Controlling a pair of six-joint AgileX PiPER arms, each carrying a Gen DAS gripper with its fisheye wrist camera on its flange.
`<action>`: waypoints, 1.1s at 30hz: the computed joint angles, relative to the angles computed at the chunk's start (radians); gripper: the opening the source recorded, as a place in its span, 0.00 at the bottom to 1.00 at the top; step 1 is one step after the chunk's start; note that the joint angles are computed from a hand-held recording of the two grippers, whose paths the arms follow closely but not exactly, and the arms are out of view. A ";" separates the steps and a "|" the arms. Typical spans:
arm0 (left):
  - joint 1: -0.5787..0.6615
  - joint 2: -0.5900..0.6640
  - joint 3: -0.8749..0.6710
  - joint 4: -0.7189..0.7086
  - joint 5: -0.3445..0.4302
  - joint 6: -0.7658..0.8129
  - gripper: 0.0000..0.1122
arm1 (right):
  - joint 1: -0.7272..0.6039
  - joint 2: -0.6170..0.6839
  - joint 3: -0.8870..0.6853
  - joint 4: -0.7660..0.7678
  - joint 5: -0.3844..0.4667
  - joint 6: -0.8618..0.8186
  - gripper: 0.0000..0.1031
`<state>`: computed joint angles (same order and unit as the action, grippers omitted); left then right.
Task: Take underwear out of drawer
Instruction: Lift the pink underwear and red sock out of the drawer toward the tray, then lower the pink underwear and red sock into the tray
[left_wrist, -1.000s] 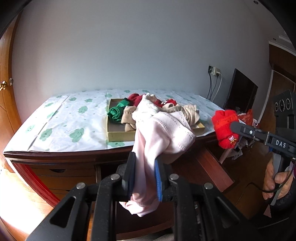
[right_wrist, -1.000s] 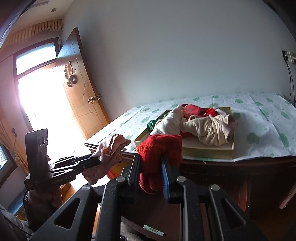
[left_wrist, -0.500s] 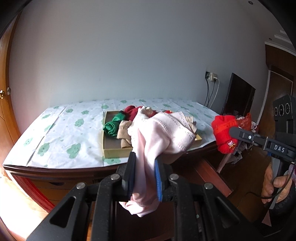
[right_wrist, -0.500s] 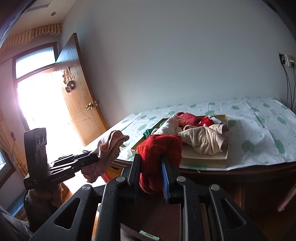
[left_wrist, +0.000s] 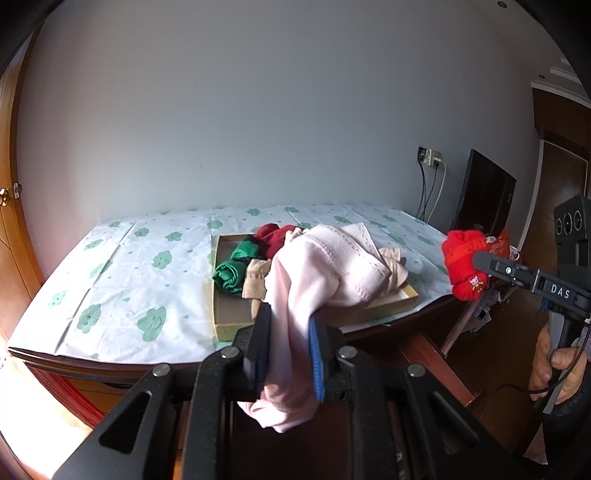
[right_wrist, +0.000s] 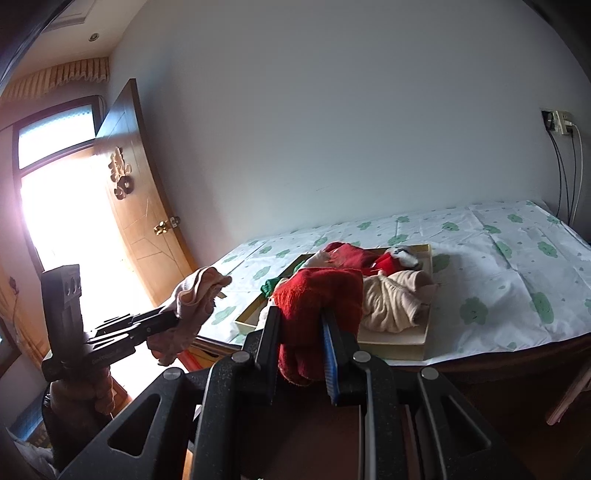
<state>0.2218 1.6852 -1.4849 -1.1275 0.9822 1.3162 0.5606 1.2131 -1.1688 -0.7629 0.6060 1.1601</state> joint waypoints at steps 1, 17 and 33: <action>-0.004 0.007 -0.012 0.004 -0.004 -0.007 0.15 | -0.007 0.001 -0.002 0.001 0.000 -0.004 0.22; -0.100 0.153 -0.213 0.064 -0.047 -0.156 0.15 | -0.227 0.083 -0.113 0.159 -0.081 -0.210 0.22; -0.154 0.306 -0.470 0.170 -0.118 -0.329 0.15 | -0.369 0.250 -0.281 0.378 -0.128 -0.447 0.22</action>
